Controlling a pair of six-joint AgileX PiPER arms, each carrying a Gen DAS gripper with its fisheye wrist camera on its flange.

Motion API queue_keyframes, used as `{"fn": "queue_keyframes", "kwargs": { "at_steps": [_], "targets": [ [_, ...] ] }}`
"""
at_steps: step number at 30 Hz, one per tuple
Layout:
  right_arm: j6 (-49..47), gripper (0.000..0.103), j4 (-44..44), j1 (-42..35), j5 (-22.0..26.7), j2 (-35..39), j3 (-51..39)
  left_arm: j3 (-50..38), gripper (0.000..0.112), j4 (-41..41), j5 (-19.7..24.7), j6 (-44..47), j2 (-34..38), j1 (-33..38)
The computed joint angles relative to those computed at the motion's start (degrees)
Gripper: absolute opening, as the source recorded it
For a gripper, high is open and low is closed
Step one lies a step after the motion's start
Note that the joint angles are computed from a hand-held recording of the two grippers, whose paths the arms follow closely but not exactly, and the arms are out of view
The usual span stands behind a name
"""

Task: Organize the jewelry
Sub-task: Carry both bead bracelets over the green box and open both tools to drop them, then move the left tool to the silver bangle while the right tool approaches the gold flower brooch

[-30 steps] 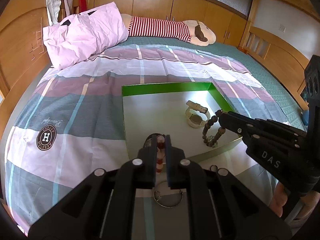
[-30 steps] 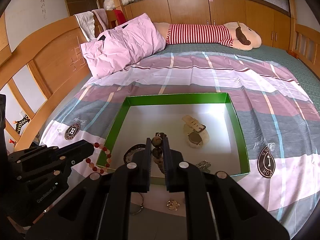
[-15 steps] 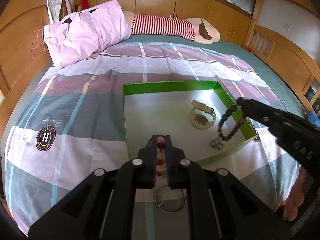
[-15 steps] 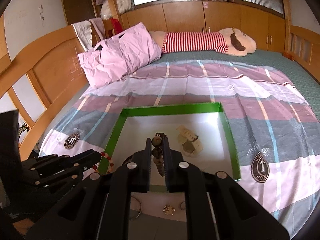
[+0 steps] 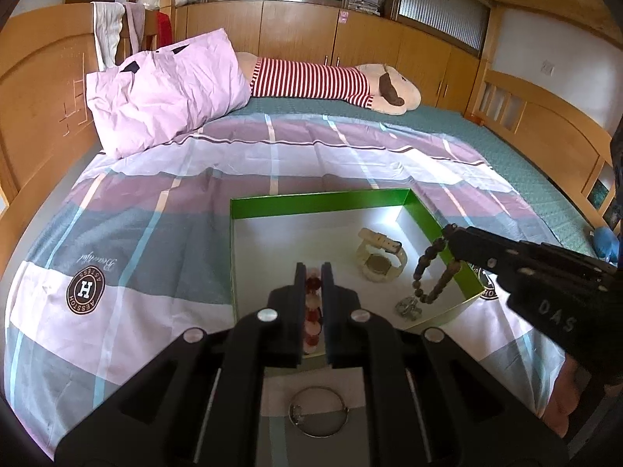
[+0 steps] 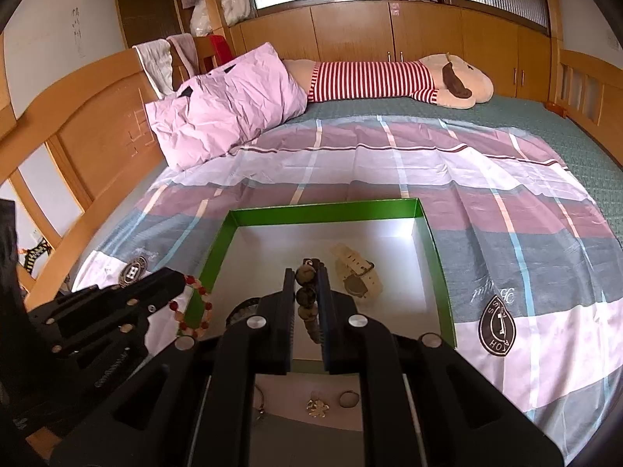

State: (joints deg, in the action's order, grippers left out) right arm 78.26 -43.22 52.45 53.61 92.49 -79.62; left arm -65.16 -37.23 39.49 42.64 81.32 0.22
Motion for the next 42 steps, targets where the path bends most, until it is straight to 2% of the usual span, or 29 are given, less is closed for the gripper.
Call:
{"fn": "queue_keyframes", "kwargs": {
  "at_steps": [4,9,13,18,22,23,26,27,32,36,37,38,39,42],
  "targets": [
    [-0.7,0.011,1.7,-1.4,-1.1,0.7,0.2,-1.0,0.008,2.0,0.3,-2.3,1.7,-0.8],
    [-1.8,0.011,4.1,-4.1,-3.3,1.6,0.2,-5.9,0.008,1.6,6.2,-2.2,6.1,-1.0],
    [-5.7,0.011,10.5,-7.1,-6.9,2.3,0.8,-7.9,0.008,0.3,7.0,-1.7,8.4,-0.8],
    [-6.8,0.011,11.6,-7.4,-5.5,4.8,-0.1,-11.7,0.008,-4.1,12.4,-1.4,13.0,1.3],
    [-8.5,0.011,13.6,-8.6,-5.8,6.2,-0.2,-12.0,0.008,-3.2,12.9,-2.9,14.4,0.8],
    [-9.4,0.017,14.3,-8.7,-5.1,6.7,-0.8,-11.9,0.008,-2.8,12.9,-3.1,14.4,0.6],
    [-7.9,0.048,13.5,-8.2,-4.1,6.4,-0.8,-11.5,0.008,-2.6,13.5,-2.9,13.9,0.8],
    [-7.2,0.049,13.2,-8.0,-4.7,5.5,0.0,-11.5,0.009,-2.7,14.1,-2.7,13.6,1.2],
    [-12.0,0.049,18.0,-7.2,-6.4,1.4,1.8,-9.6,0.011,-2.4,18.6,0.8,9.9,3.2],
    [-19.9,0.048,23.4,-4.9,-1.4,1.7,0.0,-6.9,0.014,3.0,22.2,1.6,7.0,4.1],
    [-20.3,0.045,23.5,-4.4,-0.1,2.0,-0.1,-6.5,0.014,4.9,22.0,1.1,7.0,3.8],
    [-20.9,0.030,24.1,-4.2,1.1,2.4,0.1,-5.9,0.014,7.0,21.4,0.6,7.1,3.3],
    [-21.8,0.020,25.5,-4.5,1.7,2.8,0.6,-5.5,0.014,8.5,20.9,0.1,7.2,3.2],
    [-22.2,0.020,30.6,-8.1,1.5,3.7,3.8,-4.9,0.015,14.2,19.8,-4.1,9.3,2.5]
  ]
}}
